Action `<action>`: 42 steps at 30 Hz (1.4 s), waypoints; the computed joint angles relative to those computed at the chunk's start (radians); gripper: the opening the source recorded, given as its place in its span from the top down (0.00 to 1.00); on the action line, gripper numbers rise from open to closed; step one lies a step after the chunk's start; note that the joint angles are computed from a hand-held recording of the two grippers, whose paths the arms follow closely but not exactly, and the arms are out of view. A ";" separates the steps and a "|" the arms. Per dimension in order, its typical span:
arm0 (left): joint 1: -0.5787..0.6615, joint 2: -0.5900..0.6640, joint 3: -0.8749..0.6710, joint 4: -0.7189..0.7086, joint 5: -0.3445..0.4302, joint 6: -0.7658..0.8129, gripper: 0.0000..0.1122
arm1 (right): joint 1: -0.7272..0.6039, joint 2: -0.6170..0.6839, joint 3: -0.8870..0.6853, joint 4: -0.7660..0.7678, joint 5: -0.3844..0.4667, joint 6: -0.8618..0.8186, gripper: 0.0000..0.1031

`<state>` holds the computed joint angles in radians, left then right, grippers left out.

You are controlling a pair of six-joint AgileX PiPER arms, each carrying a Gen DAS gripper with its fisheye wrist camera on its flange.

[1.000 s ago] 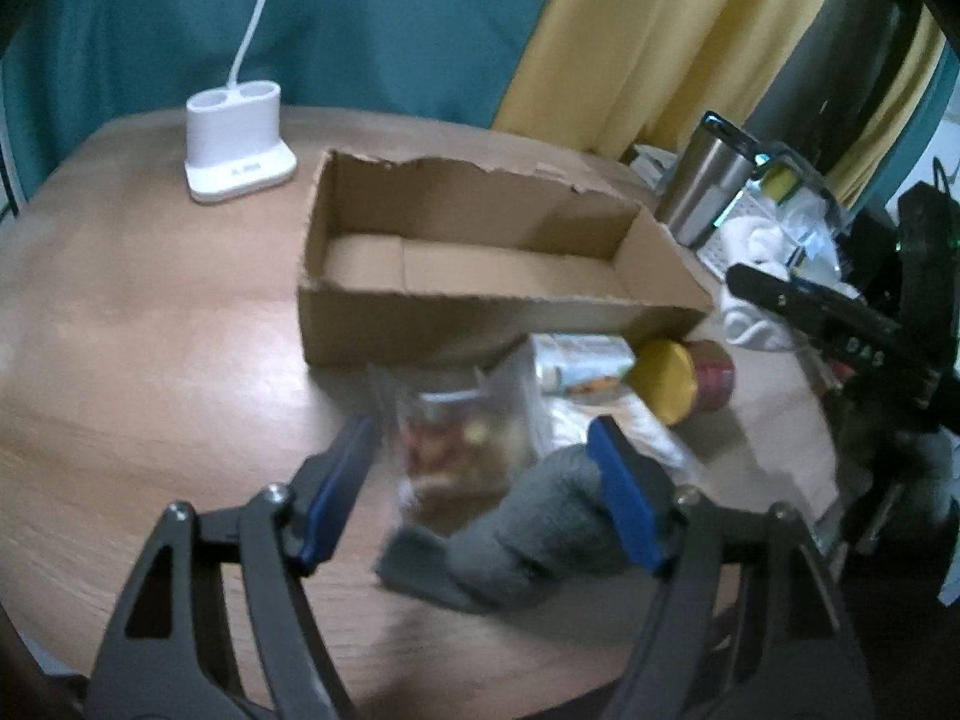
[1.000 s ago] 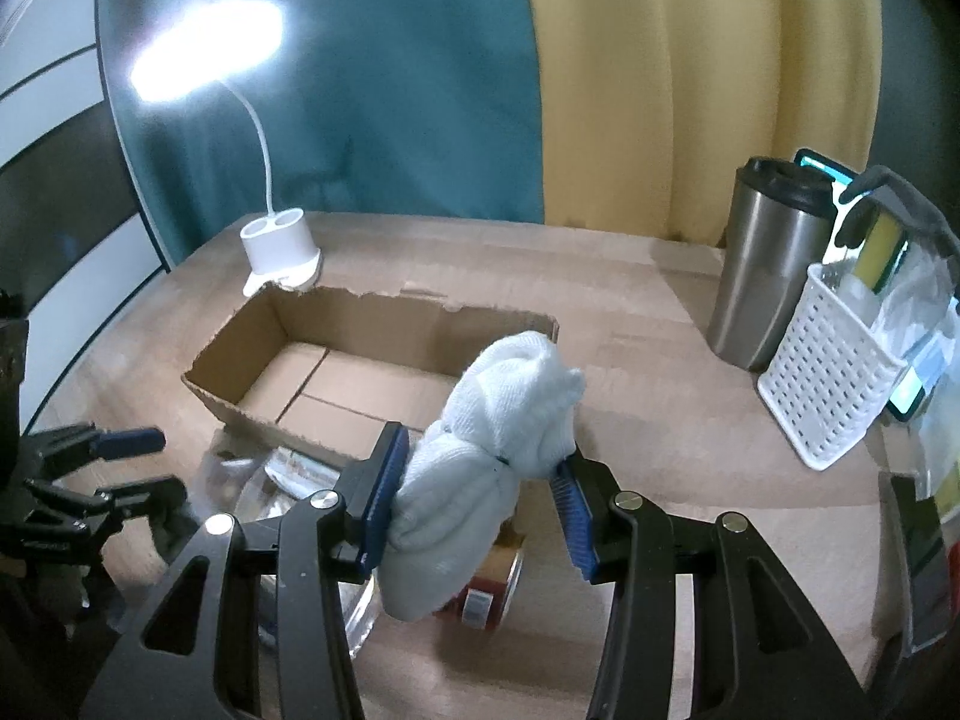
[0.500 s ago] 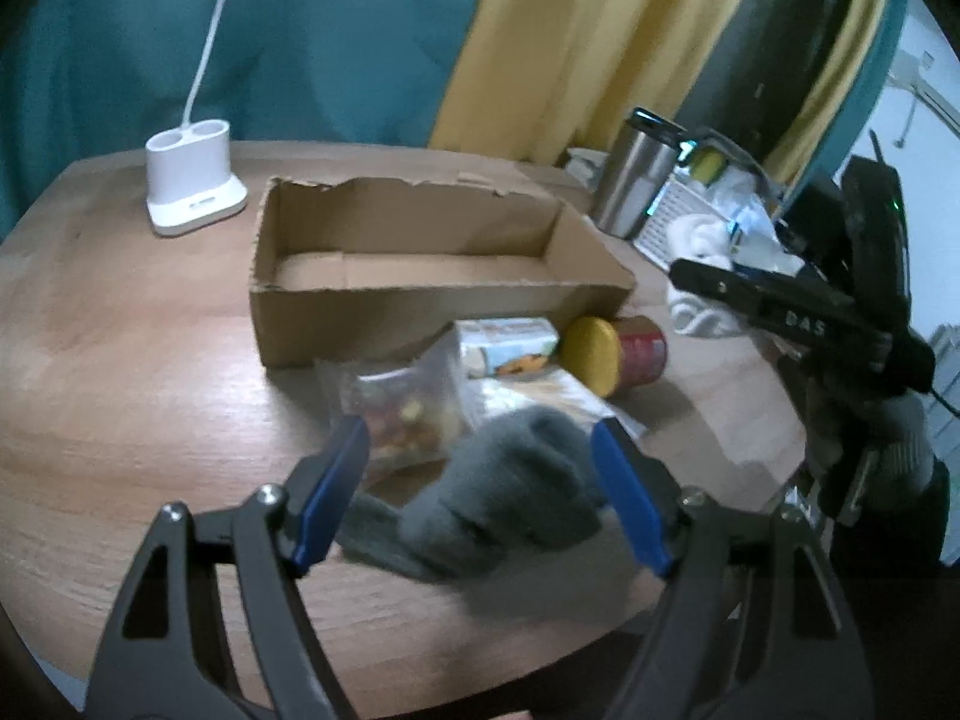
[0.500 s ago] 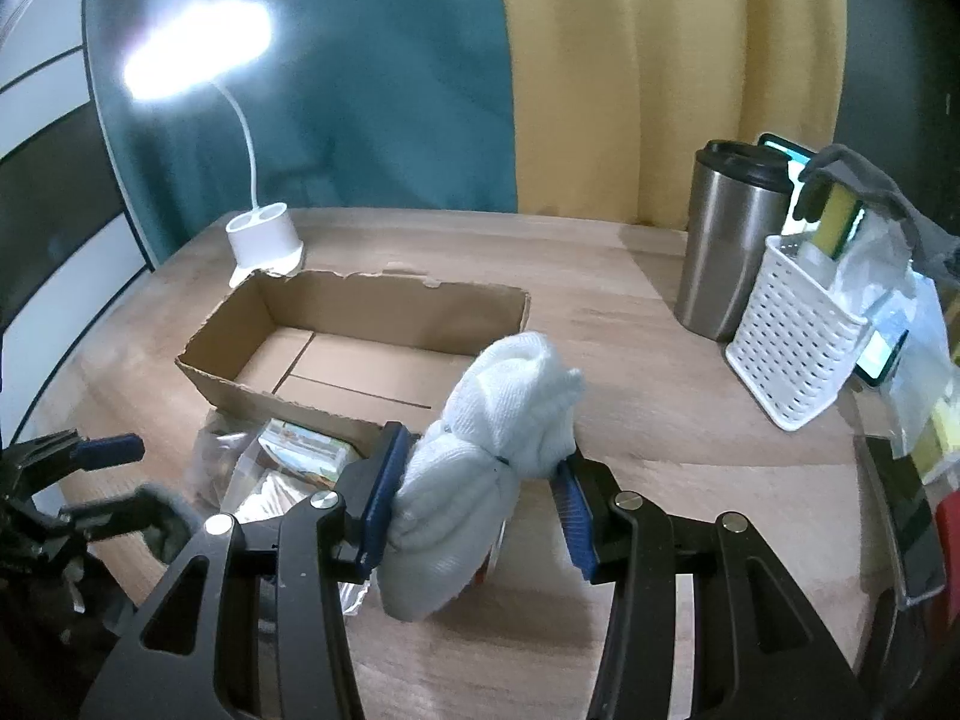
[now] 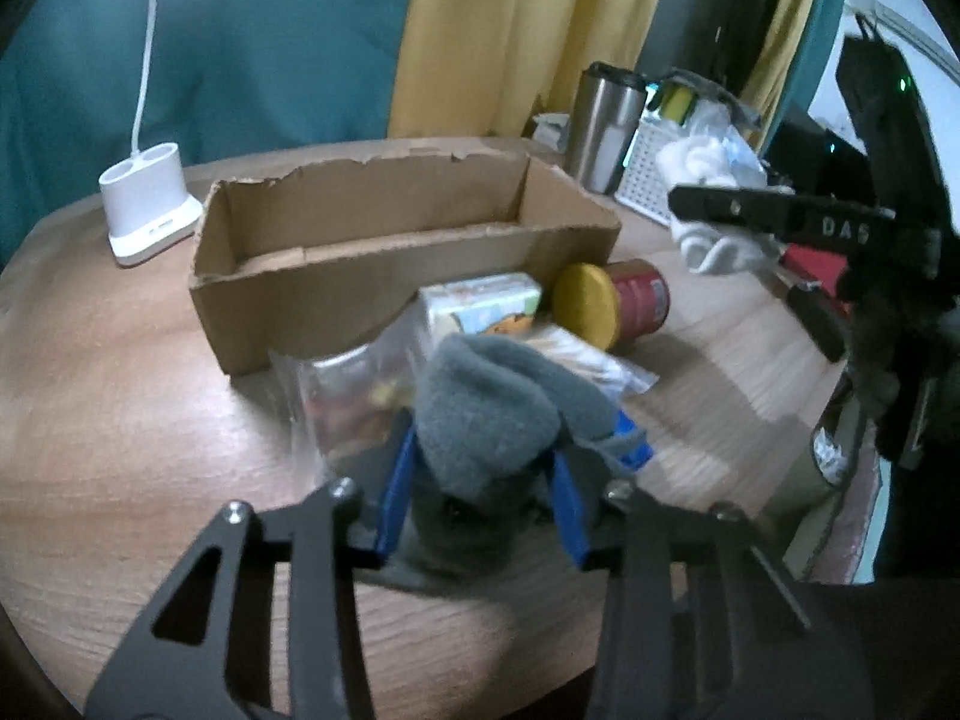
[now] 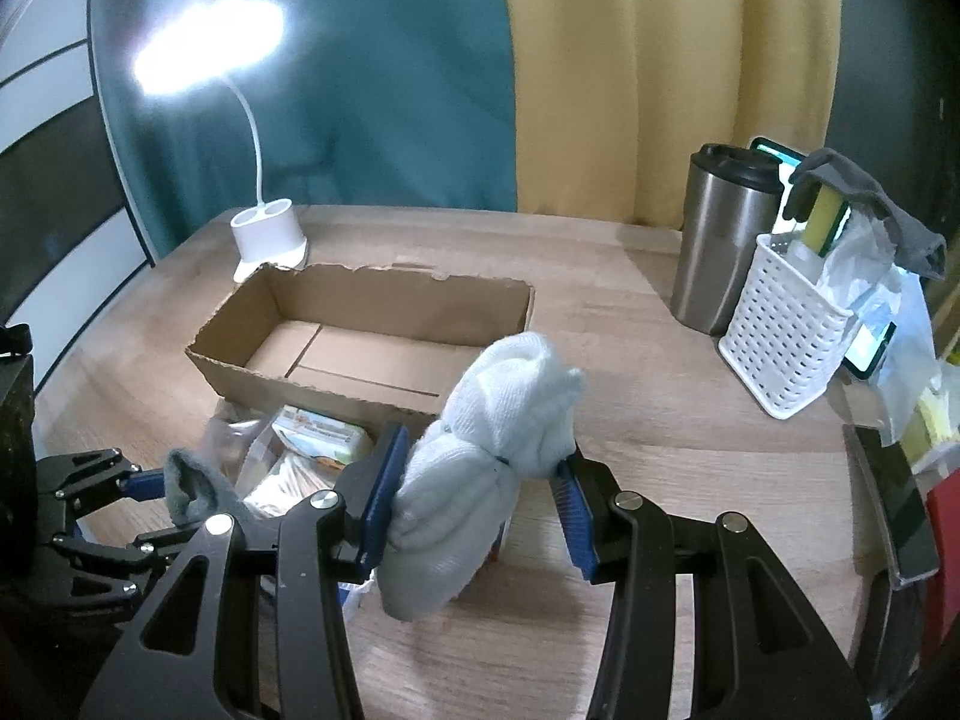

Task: Organize objects
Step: 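Carry the glove and sock over the cardboard box and release both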

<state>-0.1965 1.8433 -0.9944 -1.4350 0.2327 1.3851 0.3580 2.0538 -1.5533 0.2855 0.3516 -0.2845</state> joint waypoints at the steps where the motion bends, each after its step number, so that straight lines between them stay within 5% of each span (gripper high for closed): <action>1: 0.006 -0.010 0.001 -0.002 0.012 -0.001 0.64 | 0.000 -0.001 0.001 -0.002 -0.001 0.003 0.52; 7: 0.004 -0.076 -0.014 -0.001 0.019 -0.004 0.64 | -0.005 0.000 -0.008 0.033 -0.006 -0.033 0.52; 19: 0.022 -0.045 -0.203 0.215 0.057 -0.251 0.64 | -0.031 0.070 -0.142 0.119 0.047 -0.133 0.52; 42: 0.022 0.320 -0.729 0.675 0.170 -0.833 0.64 | -0.052 0.300 -0.538 0.121 0.236 -0.174 0.52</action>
